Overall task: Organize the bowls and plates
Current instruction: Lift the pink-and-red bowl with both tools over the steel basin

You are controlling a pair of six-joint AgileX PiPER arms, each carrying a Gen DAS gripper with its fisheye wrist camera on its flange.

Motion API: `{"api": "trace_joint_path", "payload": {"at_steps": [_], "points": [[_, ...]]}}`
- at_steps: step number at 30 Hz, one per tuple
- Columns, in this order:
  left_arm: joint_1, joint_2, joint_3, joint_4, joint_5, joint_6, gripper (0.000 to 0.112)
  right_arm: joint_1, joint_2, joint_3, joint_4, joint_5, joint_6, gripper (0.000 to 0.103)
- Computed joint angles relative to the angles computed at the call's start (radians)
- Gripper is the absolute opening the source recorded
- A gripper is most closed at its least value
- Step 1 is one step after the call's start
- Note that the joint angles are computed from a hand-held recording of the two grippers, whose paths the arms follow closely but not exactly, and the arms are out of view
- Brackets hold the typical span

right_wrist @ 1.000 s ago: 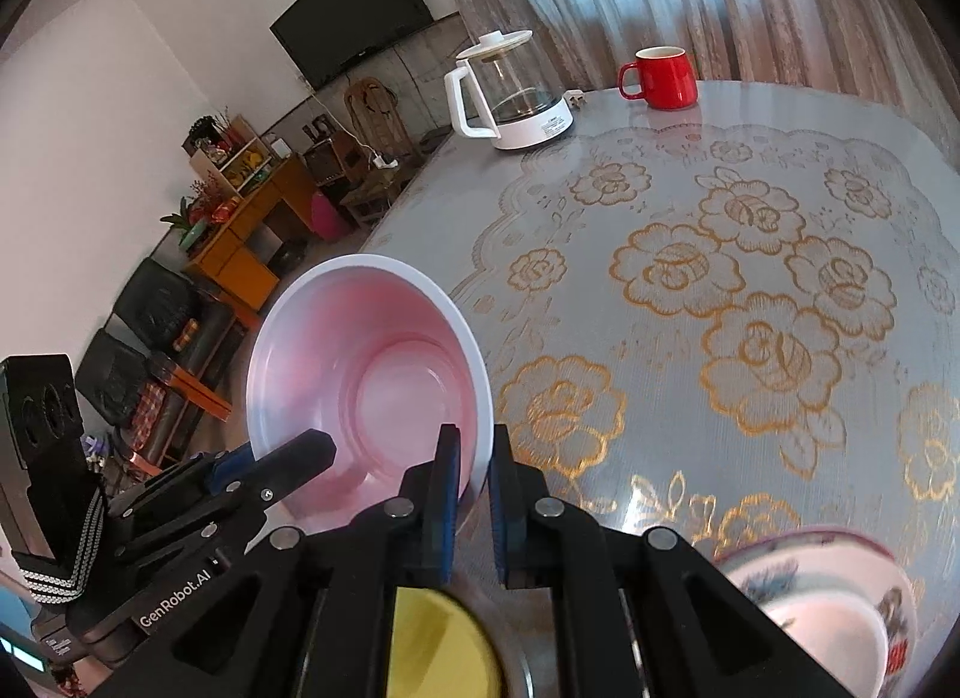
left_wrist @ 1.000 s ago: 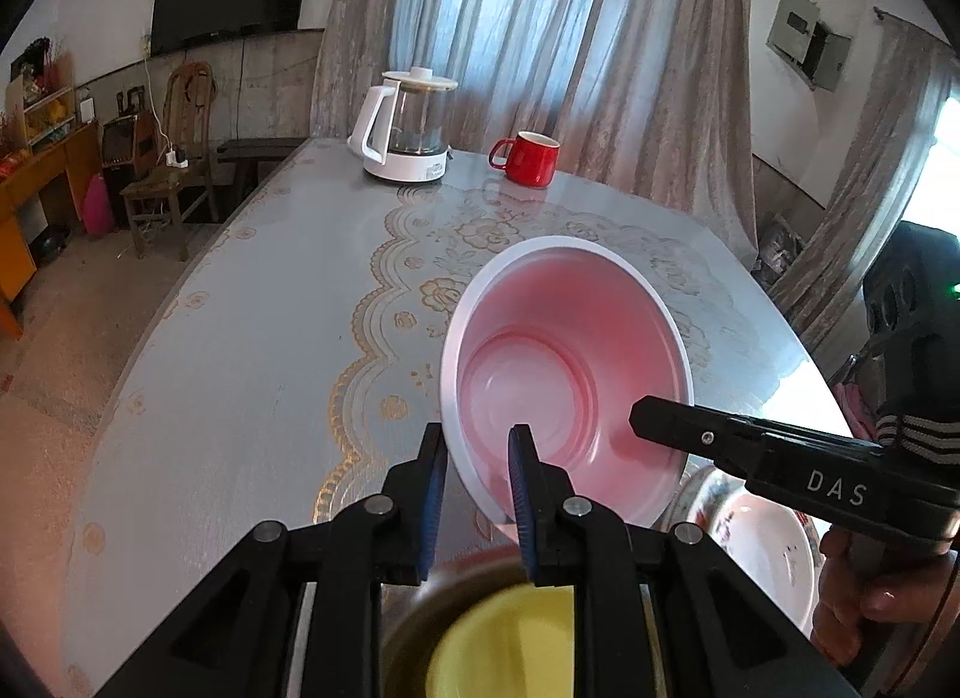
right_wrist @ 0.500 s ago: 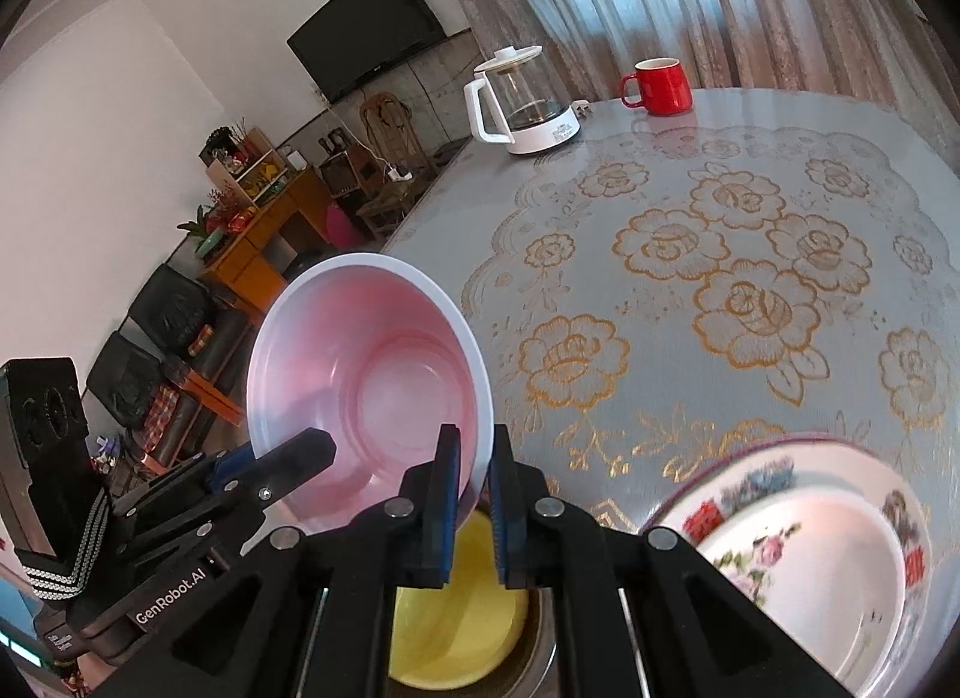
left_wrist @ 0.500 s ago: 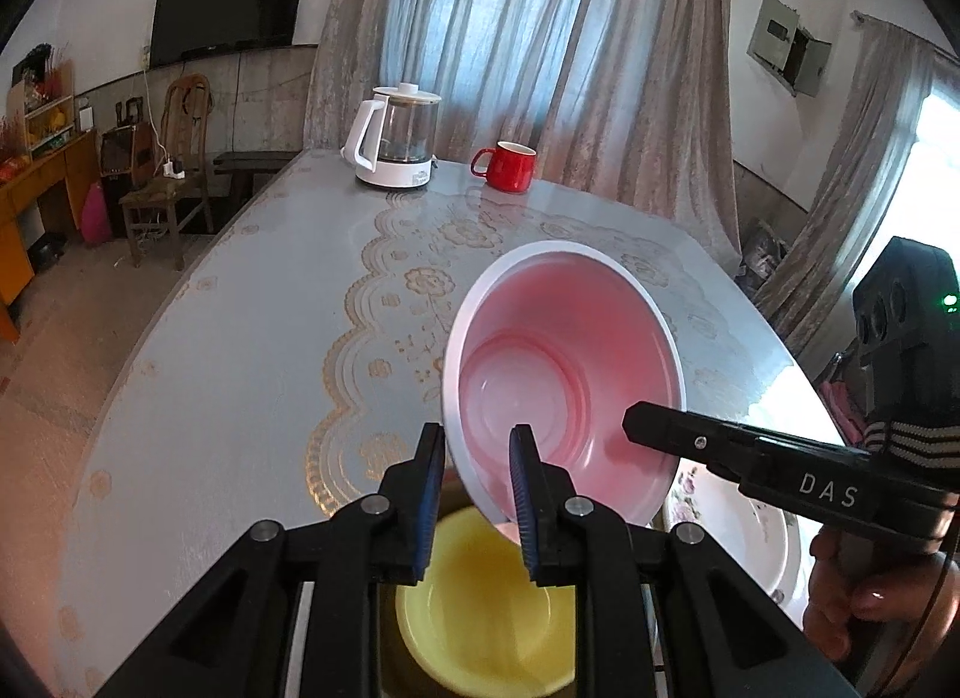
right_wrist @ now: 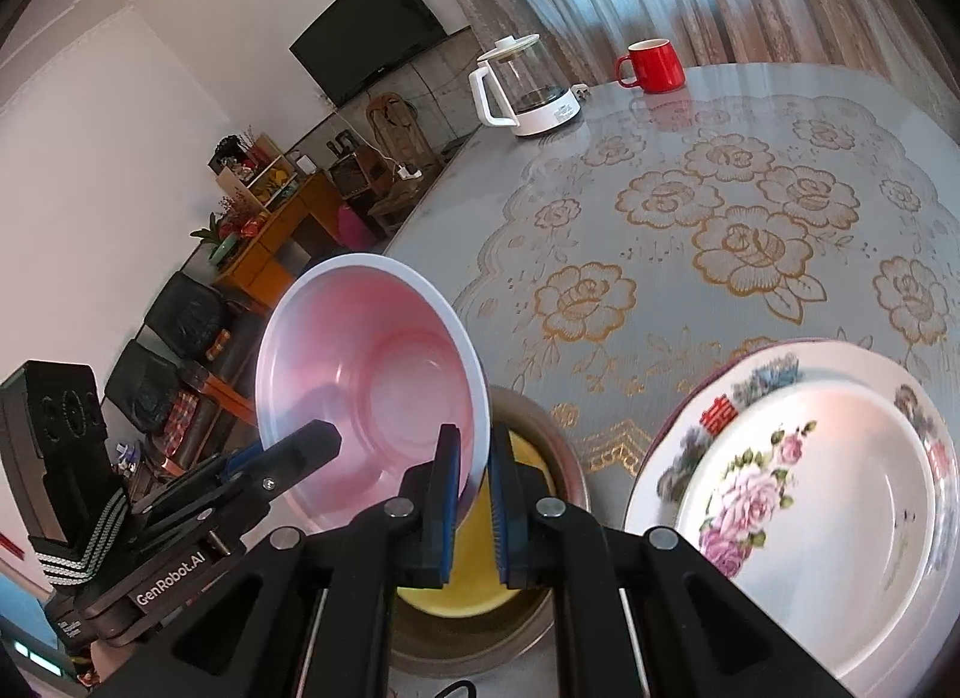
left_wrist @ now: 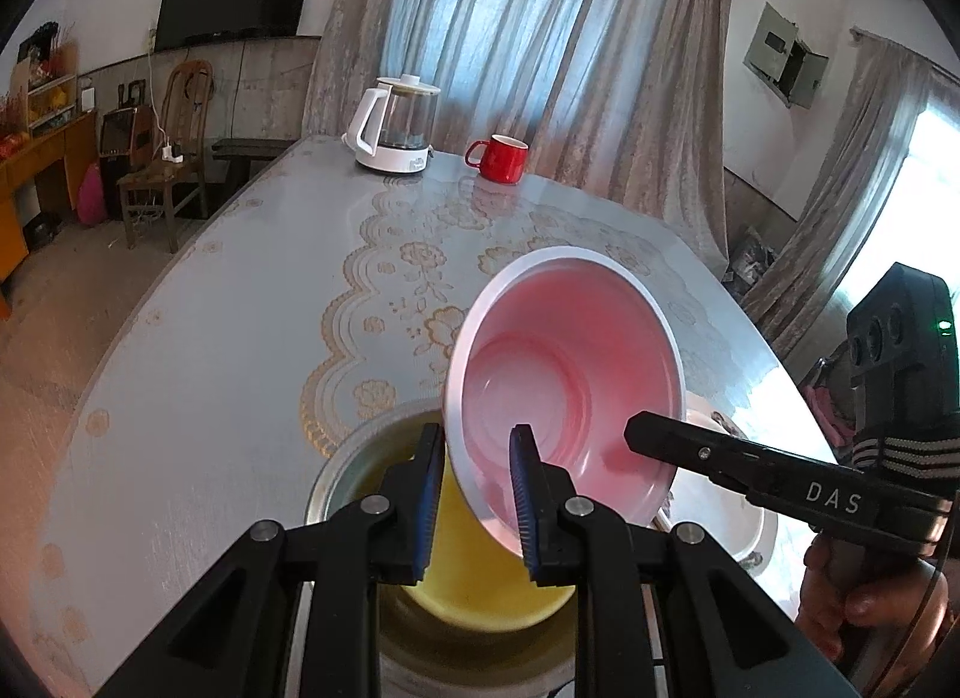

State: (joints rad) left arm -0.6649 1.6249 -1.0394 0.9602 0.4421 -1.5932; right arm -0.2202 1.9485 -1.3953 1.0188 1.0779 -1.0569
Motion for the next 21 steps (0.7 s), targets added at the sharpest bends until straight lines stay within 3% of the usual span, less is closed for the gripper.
{"api": "trace_joint_path", "payload": {"at_steps": [10,21], "points": [[-0.040,-0.012,0.072,0.044,-0.004,-0.099,0.023,-0.008,-0.046,0.089,-0.022,-0.008,-0.031,0.009],[-0.015,0.043,0.086,-0.071,-0.063,-0.010,0.029,0.025,-0.011,0.103,-0.097,-0.044,0.014,0.011]]}}
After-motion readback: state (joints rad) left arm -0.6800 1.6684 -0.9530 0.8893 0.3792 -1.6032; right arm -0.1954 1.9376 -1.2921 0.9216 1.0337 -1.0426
